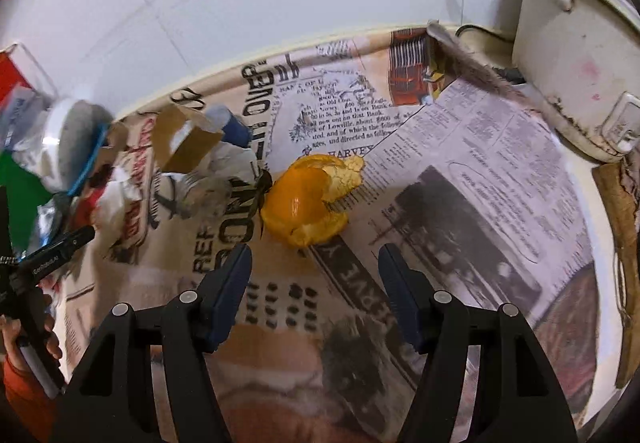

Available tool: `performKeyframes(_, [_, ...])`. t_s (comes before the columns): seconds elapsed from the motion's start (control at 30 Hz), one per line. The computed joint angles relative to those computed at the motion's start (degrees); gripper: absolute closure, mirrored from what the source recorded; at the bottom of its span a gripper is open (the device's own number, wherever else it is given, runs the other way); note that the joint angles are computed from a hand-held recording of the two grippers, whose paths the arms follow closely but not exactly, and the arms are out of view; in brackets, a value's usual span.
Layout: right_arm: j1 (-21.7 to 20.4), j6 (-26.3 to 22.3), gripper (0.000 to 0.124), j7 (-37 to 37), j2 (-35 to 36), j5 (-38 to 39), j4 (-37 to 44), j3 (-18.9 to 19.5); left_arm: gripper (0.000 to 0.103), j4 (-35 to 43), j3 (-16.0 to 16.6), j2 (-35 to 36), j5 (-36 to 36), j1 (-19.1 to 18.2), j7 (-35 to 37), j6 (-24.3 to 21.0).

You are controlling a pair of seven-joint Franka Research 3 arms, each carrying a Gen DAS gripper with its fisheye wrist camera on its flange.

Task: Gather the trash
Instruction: 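Close the left gripper on the white bag while the right gripper grasps the orange peel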

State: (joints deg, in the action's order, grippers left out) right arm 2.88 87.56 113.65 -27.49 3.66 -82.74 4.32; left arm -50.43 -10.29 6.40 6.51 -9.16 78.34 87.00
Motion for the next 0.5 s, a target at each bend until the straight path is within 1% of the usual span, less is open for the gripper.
performKeyframes(0.03, [0.03, 0.38, 0.062, 0.02, 0.67, -0.19, -0.06, 0.30, 0.027, -0.32, 0.13, 0.31, -0.30, 0.26, 0.47, 0.34])
performKeyframes(0.07, [0.19, 0.75, 0.062, -0.09, 1.29, -0.28, -0.35, 0.49, 0.032, -0.44, 0.24, 0.81, -0.81, 0.56, 1.02, 0.49])
performKeyframes(0.1, [0.48, 1.10, 0.062, -0.23, 1.79, -0.05, -0.68, 0.49, 0.035, -0.39, 0.33, 1.28, -1.24, 0.83, 1.46, 0.59])
performKeyframes(0.17, [1.14, 1.67, 0.062, -0.60, 2.81, 0.48, -1.38, 0.48, 0.038, -2.39, 0.47, 0.84, -2.05, 1.36, 1.85, 2.25])
performKeyframes(0.23, [1.80, 2.38, 0.065, -1.23, 3.56, 0.69, -2.26, 0.52, 0.041, -4.01, 0.55, 0.46, -2.93, 1.81, 2.10, 3.70])
performKeyframes(0.3, [2.06, 2.13, 0.081, -1.02, 4.25, -0.04, -2.56, 0.93, 0.045, -4.66, 0.51, 0.57, -3.65, 2.04, 2.20, 4.28])
performKeyframes(0.37, [2.37, 2.54, 0.089, -0.43, 4.28, 0.33, -3.51, 0.72, 0.053, -5.14, 0.38, 0.66, -4.35, 2.14, 2.54, 4.79])
performKeyframes(0.47, [2.77, 4.99, 0.102, -0.08, 3.00, 1.39, -5.85, 0.27, 0.063, -6.71, 0.33, 0.10, -5.47, 2.34, 2.61, 6.63])
performKeyframes(0.5, [2.90, 5.56, 0.113, -0.16, 2.65, 1.65, -6.25, 0.21, 0.068, -7.15, 0.34, -0.08, -5.80, 2.40, 2.42, 7.21])
